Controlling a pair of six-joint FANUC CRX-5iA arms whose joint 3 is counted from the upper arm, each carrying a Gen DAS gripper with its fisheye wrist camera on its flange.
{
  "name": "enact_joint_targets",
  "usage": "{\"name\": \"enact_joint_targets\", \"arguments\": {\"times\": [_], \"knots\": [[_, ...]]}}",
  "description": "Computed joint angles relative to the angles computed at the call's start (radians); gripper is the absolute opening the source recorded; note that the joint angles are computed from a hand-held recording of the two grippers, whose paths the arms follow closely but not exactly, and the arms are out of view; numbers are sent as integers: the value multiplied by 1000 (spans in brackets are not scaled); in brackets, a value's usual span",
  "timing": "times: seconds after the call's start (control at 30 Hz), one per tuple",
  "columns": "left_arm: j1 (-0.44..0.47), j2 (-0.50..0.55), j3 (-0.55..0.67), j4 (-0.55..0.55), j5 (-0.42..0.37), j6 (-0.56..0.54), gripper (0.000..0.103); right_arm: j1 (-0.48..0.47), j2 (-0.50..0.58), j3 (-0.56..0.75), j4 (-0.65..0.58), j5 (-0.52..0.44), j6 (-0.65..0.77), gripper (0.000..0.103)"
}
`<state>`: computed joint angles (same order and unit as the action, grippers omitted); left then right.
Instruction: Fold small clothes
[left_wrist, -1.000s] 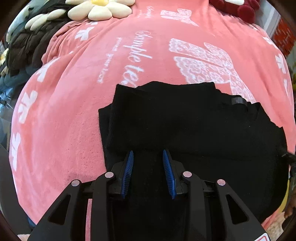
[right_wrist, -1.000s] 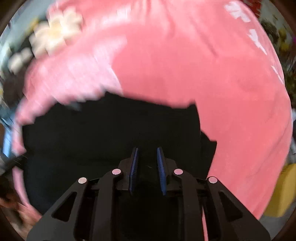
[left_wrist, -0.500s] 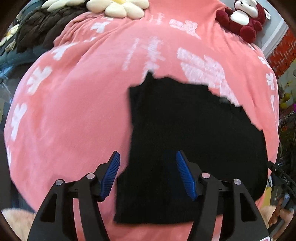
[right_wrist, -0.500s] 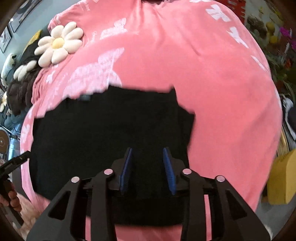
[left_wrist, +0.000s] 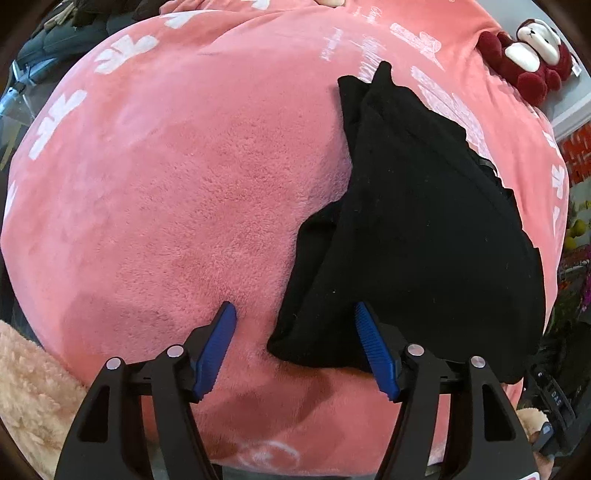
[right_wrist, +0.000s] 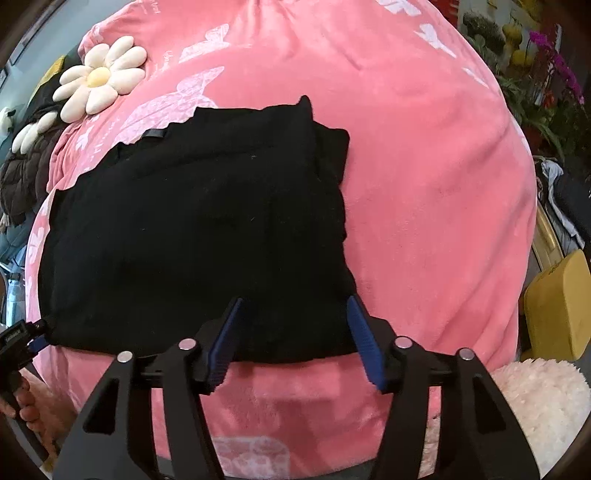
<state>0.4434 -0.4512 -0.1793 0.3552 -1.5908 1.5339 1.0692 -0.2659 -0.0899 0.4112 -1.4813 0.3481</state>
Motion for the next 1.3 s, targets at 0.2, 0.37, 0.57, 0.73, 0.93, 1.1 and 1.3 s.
{"name": "enact_joint_targets", "arguments": {"times": [0.2,0.37,0.57,0.73,0.93,1.1,1.3], "knots": [[-2,-17,-23,26,27,-39,55,-2,0,-1,-3,5,-1,65],[69,-26,-66,120,12,-83,22,-7,6,4,-10,-10,-12,66],[131,-37,-106,212,-6,-114,5,8,2,2,4,-21,-27,70],[169,-55,-122,250,-11,-126,5,17,-17,-15,37,-25,-61,72],[182,-55,-126,257,-27,-114,6,-12,-44,-30,15,-4,-104,72],[211,-59,-128,247,-40,-67,33,-13,-56,-40,14,8,-136,72],[199,-52,-149,252,5,-31,52,3,-49,-39,29,7,-132,73]]}}
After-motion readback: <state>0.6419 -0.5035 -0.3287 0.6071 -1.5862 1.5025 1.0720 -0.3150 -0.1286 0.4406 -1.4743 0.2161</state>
